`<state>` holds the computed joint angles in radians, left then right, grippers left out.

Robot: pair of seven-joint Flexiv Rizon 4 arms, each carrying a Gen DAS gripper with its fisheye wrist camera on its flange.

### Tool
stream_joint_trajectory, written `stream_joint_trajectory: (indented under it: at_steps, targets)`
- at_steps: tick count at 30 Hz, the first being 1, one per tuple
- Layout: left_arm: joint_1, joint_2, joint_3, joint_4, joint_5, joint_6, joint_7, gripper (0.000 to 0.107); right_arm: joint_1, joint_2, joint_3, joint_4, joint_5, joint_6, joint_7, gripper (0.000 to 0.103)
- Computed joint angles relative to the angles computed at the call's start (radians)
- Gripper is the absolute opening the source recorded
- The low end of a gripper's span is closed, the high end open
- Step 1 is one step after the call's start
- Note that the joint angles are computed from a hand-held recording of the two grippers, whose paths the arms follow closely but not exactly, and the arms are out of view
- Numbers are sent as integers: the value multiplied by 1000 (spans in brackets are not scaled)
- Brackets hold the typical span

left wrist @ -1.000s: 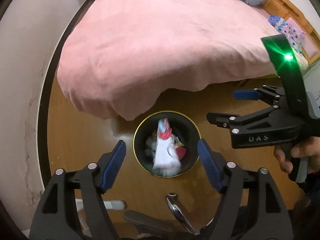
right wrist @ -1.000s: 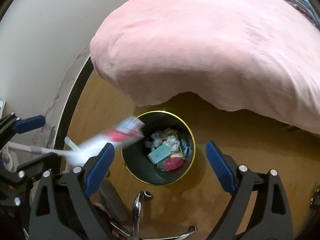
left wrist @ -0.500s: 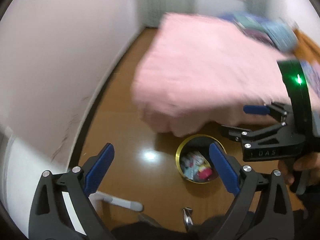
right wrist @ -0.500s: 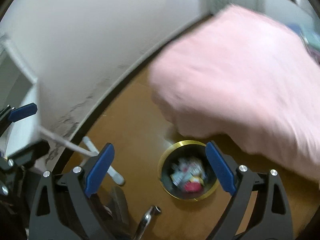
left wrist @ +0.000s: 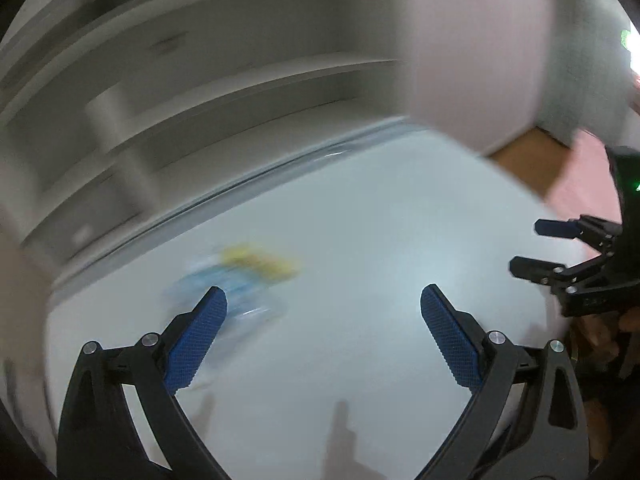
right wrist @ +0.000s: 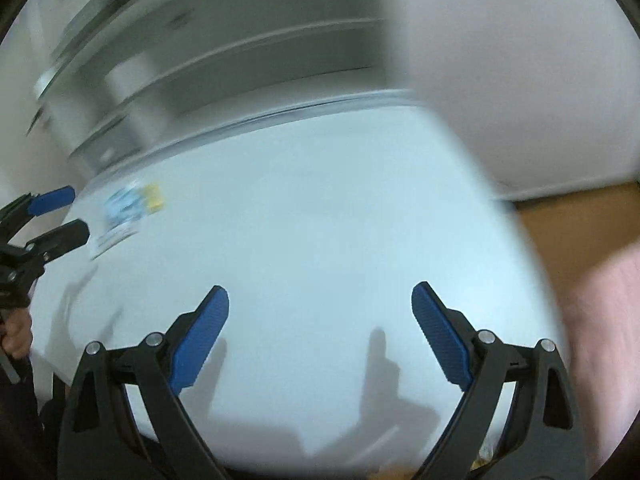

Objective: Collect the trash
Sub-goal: 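Move both tools back to the desk, then grasp grey sock with left tool while right tool grasps yellow toy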

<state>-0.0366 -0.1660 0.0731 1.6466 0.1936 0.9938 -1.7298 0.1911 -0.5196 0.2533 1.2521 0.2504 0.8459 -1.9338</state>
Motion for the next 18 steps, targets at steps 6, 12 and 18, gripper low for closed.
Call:
stream_joint_trajectory:
  at_steps: [6, 12, 18]
  targets:
    - [93, 116, 64, 172, -32, 2, 18, 95, 160, -143, -14, -190, -160, -99, -49, 88]
    - [134, 118, 34, 238, -144, 52, 154, 95, 233, -240, -21, -330, -211, -170, -61, 76]
    - [143, 71, 17, 241, -232, 92, 290, 95, 302, -384, -30, -600, -222, -298, -64, 60]
